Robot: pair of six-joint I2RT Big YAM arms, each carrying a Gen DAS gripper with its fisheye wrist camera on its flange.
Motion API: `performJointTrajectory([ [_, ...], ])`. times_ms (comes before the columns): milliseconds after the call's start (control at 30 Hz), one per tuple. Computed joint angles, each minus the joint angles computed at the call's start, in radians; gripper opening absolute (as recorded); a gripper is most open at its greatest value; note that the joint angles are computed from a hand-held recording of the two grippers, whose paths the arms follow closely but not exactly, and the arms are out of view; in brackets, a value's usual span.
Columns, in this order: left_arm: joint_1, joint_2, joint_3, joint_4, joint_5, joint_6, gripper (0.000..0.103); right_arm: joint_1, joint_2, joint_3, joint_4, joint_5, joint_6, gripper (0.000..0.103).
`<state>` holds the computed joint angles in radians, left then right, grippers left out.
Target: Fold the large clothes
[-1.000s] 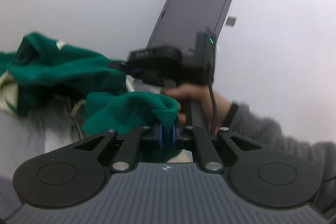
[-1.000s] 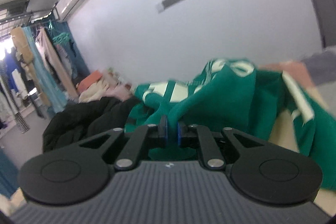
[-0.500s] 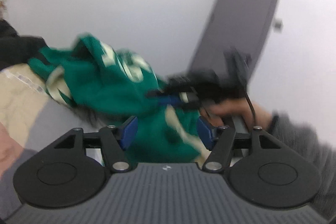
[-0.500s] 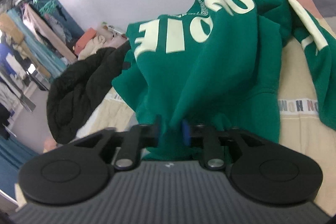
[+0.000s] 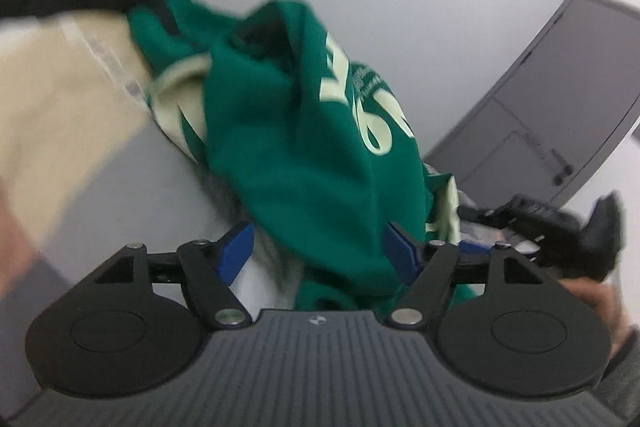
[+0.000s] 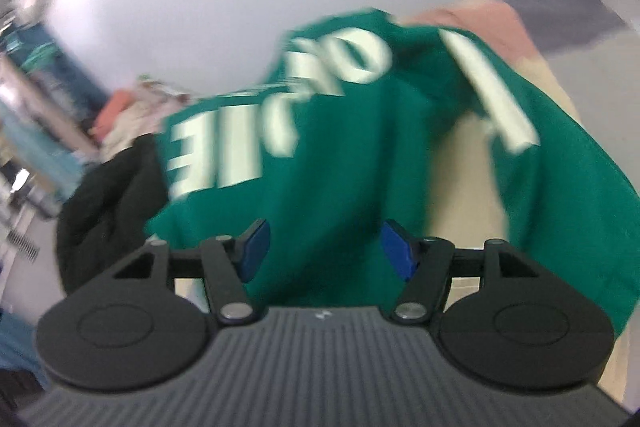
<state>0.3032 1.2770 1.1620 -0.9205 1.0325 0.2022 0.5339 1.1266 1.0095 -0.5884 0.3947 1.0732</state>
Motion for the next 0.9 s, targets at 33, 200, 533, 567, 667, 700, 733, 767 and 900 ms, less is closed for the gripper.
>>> performJointTrajectory([
  [33,-0.016,0.036,0.009,-0.001,0.019,-0.024,0.077,-0.025,0.008,-0.01,-0.005,-0.019,0.014,0.065],
  [200,-0.065,0.182,0.054,-0.011,0.064,-0.129,0.079,-0.135,0.071,-0.084,0.078,-0.158,0.072,0.065],
  [533,-0.076,0.332,0.133,-0.096,0.133,-0.092,0.077,-0.189,0.168,-0.119,0.312,-0.249,0.057,0.056],
  [567,-0.081,0.342,0.139,-0.076,0.14,-0.106,0.075,-0.187,0.183,-0.108,0.31,-0.263,0.04,0.056],
  [667,-0.07,0.36,0.172,-0.141,0.187,-0.035,0.041,-0.166,0.199,-0.096,0.317,-0.211,-0.016,0.049],
  [700,-0.064,0.35,0.167,-0.111,0.195,-0.057,0.028,-0.161,0.194,-0.103,0.338,-0.21,-0.021,0.045],
  [733,-0.057,0.345,0.17,-0.102,0.214,-0.066,0.015,-0.157,0.19,-0.11,0.363,-0.222,-0.031,0.038],
  [767,-0.047,0.35,0.187,-0.136,0.239,-0.046,0.01,-0.15,0.185,-0.111,0.37,-0.228,-0.049,0.027],
  [900,-0.004,0.292,0.149,0.076,0.279,-0.225,0.007,-0.133,0.159,-0.117,0.389,-0.223,-0.128,0.013],
])
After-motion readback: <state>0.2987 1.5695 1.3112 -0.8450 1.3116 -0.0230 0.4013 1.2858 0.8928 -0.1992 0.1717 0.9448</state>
